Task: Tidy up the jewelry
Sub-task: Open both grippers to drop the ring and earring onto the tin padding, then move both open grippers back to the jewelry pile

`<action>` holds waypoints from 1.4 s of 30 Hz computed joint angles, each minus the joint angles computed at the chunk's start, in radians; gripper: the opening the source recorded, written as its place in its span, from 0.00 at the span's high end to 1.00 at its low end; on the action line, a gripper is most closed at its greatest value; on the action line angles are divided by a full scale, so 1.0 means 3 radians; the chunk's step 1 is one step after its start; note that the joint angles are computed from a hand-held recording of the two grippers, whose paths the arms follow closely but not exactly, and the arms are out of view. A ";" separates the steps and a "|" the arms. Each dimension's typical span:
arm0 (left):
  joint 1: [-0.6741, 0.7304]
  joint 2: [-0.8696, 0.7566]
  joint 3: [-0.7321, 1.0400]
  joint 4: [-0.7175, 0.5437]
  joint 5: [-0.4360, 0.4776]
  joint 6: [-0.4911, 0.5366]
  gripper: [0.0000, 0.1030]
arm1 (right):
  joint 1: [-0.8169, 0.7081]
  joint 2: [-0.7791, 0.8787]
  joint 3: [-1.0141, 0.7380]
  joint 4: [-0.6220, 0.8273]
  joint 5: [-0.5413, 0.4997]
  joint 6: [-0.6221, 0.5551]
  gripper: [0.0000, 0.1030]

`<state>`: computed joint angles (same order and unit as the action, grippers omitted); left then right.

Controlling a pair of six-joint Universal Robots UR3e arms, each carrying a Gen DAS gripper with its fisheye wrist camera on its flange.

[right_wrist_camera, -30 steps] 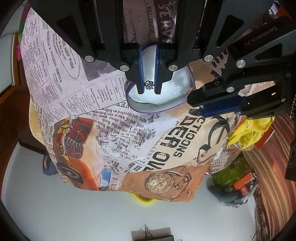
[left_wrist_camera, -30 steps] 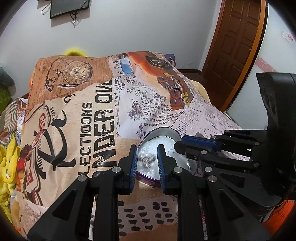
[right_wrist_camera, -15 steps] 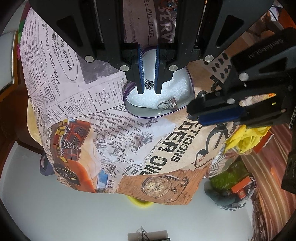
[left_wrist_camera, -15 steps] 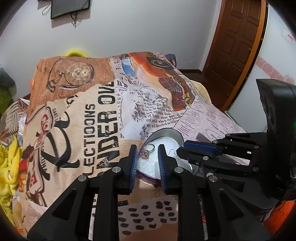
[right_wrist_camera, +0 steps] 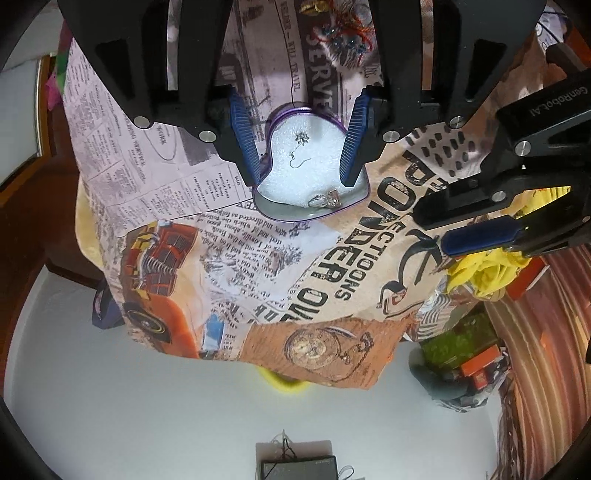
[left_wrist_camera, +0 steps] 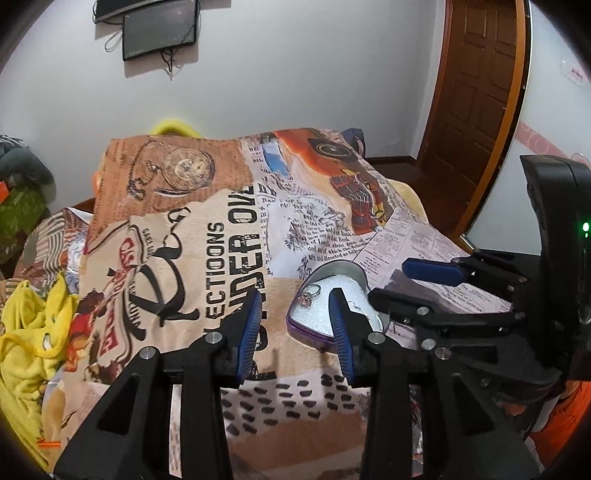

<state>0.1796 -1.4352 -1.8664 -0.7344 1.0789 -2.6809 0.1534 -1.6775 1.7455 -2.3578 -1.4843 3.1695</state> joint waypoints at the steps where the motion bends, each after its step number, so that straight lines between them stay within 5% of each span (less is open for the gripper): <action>1: 0.0009 0.0054 -0.0025 -0.0013 -0.0003 0.0005 0.64 | 0.0005 -0.0053 0.0007 0.0019 -0.0014 0.0013 0.60; 9: 0.0161 0.0571 -0.0224 -0.0317 -0.0125 0.0087 0.62 | 0.0078 -0.0451 0.0100 0.0144 -0.0165 0.0110 0.59; 15: 0.0228 0.0961 -0.0398 -0.0528 -0.0174 0.0166 0.46 | 0.0141 -0.0748 0.0247 0.0218 -0.0303 0.0173 0.57; 26: 0.0345 0.1396 -0.0638 -0.1147 -0.0210 0.0448 0.44 | 0.0270 -0.1183 0.0536 0.0444 -0.0594 0.0181 0.56; 42: 0.0135 0.1367 -0.0978 -0.1202 -0.0021 0.0530 0.44 | 0.0225 -0.1621 0.1111 0.0788 -0.0618 0.0242 0.56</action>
